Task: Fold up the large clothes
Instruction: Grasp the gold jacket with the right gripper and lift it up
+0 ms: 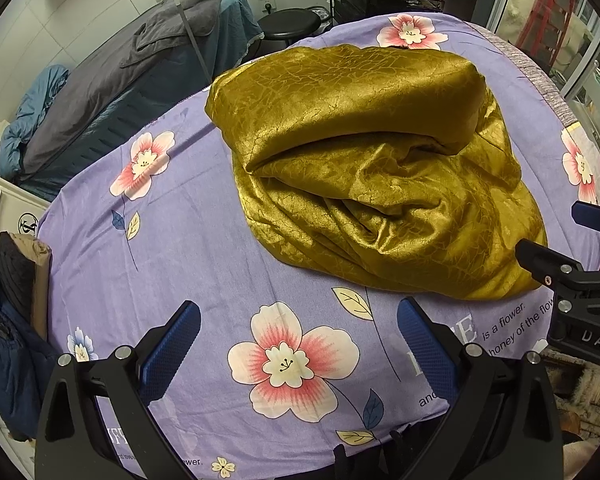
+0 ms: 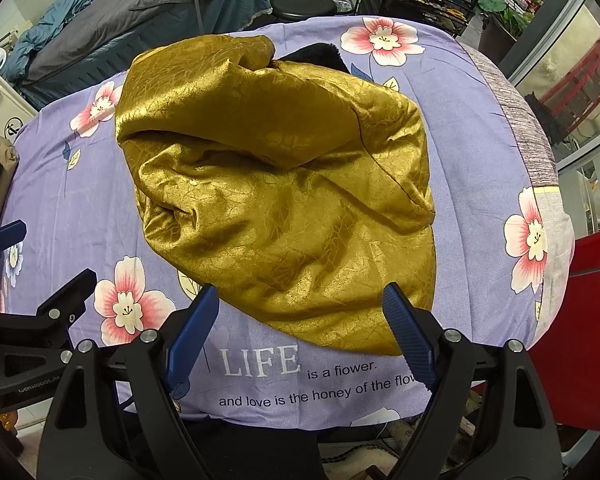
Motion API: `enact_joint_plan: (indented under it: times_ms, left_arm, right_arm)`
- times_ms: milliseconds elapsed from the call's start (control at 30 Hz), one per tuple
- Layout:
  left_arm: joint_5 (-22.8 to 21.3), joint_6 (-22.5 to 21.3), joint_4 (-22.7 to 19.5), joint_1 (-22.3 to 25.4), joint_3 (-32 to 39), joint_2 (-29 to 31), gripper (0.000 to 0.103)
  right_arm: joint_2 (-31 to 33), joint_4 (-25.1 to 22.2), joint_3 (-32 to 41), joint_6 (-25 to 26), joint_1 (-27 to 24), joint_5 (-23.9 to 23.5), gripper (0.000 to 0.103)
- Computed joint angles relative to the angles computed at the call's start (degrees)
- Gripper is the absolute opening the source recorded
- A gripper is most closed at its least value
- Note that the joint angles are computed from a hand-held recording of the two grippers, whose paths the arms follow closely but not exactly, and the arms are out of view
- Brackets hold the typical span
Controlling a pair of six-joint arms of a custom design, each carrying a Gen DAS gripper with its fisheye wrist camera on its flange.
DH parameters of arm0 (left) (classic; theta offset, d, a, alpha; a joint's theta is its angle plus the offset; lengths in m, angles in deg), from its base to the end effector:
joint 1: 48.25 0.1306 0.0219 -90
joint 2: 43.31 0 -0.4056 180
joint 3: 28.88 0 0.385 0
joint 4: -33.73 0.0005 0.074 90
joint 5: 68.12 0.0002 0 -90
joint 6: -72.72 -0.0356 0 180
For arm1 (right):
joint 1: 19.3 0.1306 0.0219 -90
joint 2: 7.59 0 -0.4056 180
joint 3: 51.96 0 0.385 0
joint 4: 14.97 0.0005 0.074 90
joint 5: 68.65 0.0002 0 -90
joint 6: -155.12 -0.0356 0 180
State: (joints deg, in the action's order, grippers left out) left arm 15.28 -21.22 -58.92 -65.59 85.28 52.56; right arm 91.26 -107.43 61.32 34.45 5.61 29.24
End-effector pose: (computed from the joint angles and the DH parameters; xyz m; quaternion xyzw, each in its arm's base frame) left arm 0.4385 -0.1331 0.5495 0.1749 0.9735 0.0408 0.1416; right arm 0.4373 0.1971 0.5204 0.0570 0.9906 -0.0120 0.1239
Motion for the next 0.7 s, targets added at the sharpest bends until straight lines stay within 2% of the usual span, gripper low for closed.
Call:
enact_joint_plan:
  times_ms: [133,300,467,533,700]
  left_arm:
    - [3.26,0.09,-0.68,1.42,0.07,0.77,0.097]
    - [9.71,0.19,1.84,5.80,-3.58,-0.07,0.097]
    - [13.47,-1.29,4.52,7.82,-6.86,-1.66,0.097]
    - [16.33,-1.53,4.47,8.33,-7.11,-1.44,0.097]
    - [20.61,-1.07,4.66,7.13,-7.17,-0.16,0.097]
  right_arm:
    - [-0.38,1.16,-0.91,0.14,-0.57,-1.08,0.083]
    - [-2.66,5.60,-5.49,-0.27,-3.06,-4.70,0.083]
    - [-5.91,11.77,-12.58,-0.93,-8.15,-8.97,0.083]
    - [-6.95,13.84,-15.62,-0.73,-10.96,-9.83,0.083]
    - [-8.35,18.67,-21.98,0.56,-17.80,-14.26,0.083]
